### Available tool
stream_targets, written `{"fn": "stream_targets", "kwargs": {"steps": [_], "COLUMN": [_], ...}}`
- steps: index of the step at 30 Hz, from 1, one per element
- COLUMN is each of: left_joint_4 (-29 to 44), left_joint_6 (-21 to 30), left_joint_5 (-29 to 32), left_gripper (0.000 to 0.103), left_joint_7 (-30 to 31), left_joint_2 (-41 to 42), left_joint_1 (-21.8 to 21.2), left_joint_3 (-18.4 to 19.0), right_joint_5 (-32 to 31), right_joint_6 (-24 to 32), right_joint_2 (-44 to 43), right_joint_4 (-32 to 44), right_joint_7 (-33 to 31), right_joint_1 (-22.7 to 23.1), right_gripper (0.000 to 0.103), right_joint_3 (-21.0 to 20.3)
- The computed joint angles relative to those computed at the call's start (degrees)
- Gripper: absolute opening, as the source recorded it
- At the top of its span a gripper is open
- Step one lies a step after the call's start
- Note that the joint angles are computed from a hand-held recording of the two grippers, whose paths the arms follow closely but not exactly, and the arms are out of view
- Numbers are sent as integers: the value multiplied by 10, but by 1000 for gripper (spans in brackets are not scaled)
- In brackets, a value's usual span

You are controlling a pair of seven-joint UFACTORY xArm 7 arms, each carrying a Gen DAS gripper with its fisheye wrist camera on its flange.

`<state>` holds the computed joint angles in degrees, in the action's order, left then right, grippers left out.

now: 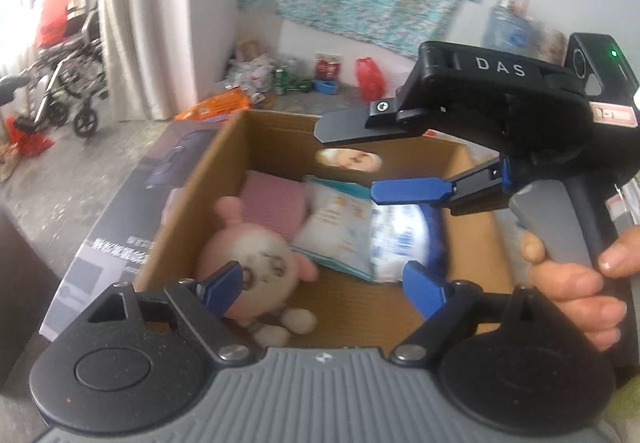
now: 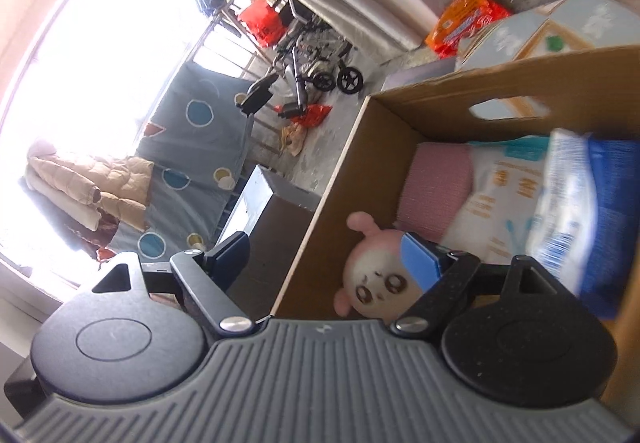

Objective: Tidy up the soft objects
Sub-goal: 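Move both tools back toward the white-and-blue medicine box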

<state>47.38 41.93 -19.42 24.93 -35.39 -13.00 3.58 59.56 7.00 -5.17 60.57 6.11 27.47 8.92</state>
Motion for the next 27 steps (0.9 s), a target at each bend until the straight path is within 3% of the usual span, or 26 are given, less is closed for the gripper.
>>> {"fn": "stream_targets", "kwargs": {"steps": [3,7,14,20,23,27], "left_joint_4": [-7,-13,27,90,138,232], "left_joint_6": [10,12,31,42,52,89], "left_joint_5": [-6,-23,-42,-54,-51,-46], "left_gripper": [91,93,93,93,93,93], "left_joint_7": [8,15,3,-48,-80,-141], "left_joint_2": [-24,-46,-2,83,142,239], "left_joint_1": [-18,-52,-109,-139,-147,-150], "left_joint_3": [-9,-22,-64,-110,-131,-152], "right_joint_5": [-73,-202,-356,-473,-517,-550], "right_joint_6": [-6,41,241,421,486,520], "right_joint_2": [-82,-215,-508,-728,-792,-824], "right_joint_4": [-76,-167,-291,-367,-392,-420], "right_joint_7": [70,193,338,398,400,380], "right_joint_1": [-16,-84,-202,-264,-289,-323], "right_gripper": [84,85,85,85,84,73], "right_joint_3": [12,45,45,-24,-60,-104]}}
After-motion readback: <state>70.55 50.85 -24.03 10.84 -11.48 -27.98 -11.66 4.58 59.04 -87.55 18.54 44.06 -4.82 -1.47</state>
